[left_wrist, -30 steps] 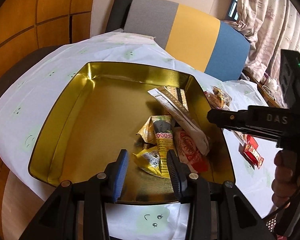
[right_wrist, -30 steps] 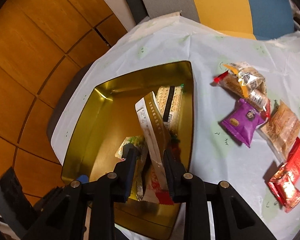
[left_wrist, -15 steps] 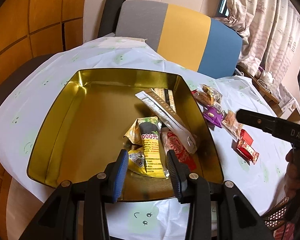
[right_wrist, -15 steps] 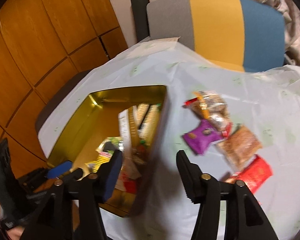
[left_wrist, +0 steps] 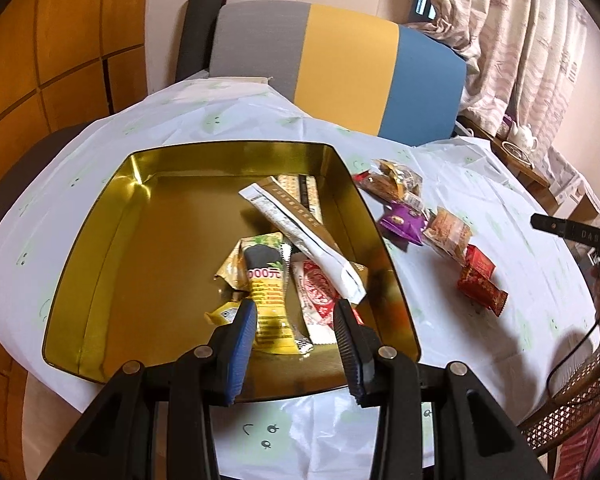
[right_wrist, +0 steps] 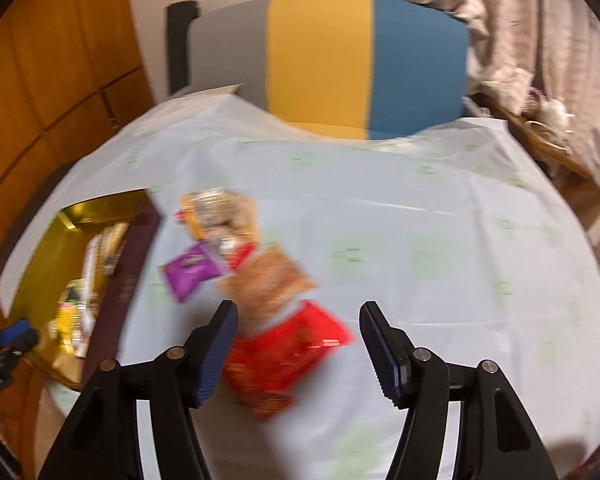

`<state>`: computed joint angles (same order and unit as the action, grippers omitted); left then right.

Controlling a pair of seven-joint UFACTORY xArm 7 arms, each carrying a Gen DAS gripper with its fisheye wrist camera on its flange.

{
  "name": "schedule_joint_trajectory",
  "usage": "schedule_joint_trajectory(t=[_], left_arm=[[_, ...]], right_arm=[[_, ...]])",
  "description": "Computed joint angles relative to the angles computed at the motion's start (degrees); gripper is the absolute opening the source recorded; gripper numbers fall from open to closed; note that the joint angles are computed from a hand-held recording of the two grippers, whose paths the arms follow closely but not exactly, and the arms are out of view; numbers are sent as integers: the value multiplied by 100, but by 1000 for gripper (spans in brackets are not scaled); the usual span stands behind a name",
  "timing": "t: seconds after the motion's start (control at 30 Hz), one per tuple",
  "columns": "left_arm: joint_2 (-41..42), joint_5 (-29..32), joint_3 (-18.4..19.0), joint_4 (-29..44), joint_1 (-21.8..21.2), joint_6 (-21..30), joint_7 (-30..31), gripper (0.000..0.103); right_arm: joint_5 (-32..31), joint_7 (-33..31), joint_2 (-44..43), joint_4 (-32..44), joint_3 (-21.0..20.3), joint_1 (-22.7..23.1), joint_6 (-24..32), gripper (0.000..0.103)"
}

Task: Organize snacks
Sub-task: 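Move the left tool over the red wafer packet on the cloth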

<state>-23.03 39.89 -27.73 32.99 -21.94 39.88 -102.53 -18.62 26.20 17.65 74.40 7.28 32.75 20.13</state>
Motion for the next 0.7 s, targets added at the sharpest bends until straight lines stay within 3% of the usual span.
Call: schedule_joint_trajectory(t=[0.17, 0.33, 0.4, 0.47, 0.63, 0.7], left_arm=[[208, 82, 13, 182, -23, -17, 108, 40], [487, 220, 101, 455, -96, -143, 373, 40], [611, 264, 145, 575, -136, -213, 474, 40], [800, 343, 168, 762, -174, -246, 551, 40], [1361, 566, 312, 1247, -391, -402, 761, 40], [1621, 487, 491, 1398, -505, -778, 928, 40]], right_arm=[[-541, 330, -130, -40, -383, -116, 307, 77], [-1219, 1475, -141, -233, -781, -320, 354, 81], [-681, 1623, -87, -288, -599, -696, 427, 81], [111, 1539, -165, -487, -396, -1089, 86, 81], [711, 1570, -218, -606, -302, -1336, 23, 82], [813, 1530, -219, -601, -293, -1356, 46, 83]])
